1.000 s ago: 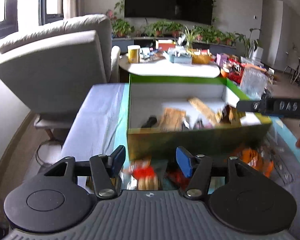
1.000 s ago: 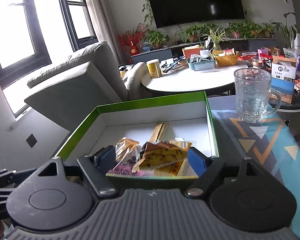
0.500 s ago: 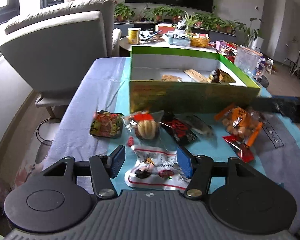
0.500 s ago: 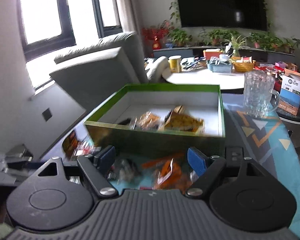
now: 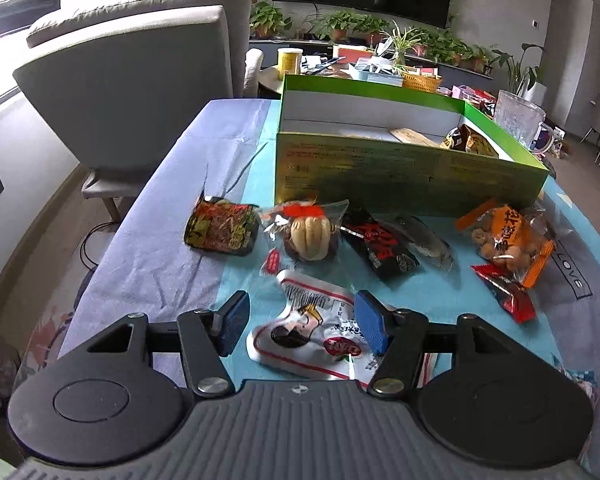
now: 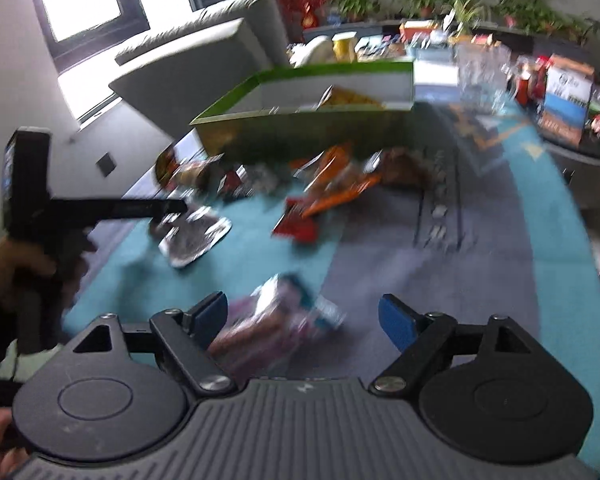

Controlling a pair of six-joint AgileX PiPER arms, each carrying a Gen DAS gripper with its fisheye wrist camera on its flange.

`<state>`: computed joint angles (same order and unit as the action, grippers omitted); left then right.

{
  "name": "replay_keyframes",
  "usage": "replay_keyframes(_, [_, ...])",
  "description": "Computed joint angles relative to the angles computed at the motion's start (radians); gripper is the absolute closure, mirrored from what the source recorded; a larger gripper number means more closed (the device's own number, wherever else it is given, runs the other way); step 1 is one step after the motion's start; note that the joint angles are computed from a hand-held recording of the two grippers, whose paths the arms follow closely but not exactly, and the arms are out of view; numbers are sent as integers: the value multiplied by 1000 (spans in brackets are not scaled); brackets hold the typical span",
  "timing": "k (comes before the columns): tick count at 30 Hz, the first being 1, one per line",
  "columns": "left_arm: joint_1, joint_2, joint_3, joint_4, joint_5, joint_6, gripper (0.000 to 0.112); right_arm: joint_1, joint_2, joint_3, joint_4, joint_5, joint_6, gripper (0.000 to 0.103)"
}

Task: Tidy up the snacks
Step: 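Move both tools back down to the snack pile, then grasp a white cartoon packet with the left tool while the right grasps a pink packet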

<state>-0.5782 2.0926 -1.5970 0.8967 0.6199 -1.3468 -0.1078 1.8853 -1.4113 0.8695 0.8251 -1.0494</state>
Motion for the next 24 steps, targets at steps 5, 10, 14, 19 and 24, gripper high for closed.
replay_keyframes(5, [-9, -49, 79, 16, -21, -53, 57, 21, 3, 8, -58, 90, 48, 16])
replay_keyframes(10, [-20, -101, 145, 11, -23, -73, 57, 66, 56, -44, -82, 90, 163, 16])
replay_keyframes(14, [-28, -140, 178, 22, -4, -124, 57, 97, 90, -96, -86, 71, 232, 16])
replay_keyframes(19, [-37, -169, 189, -18, 7, -137, 57, 154, 137, -169, -104, 57, 264, 16])
replay_keyframes(24, [-41, -109, 93, -131, 43, -77, 57, 187, 136, -167, -136, 16, 255, 16])
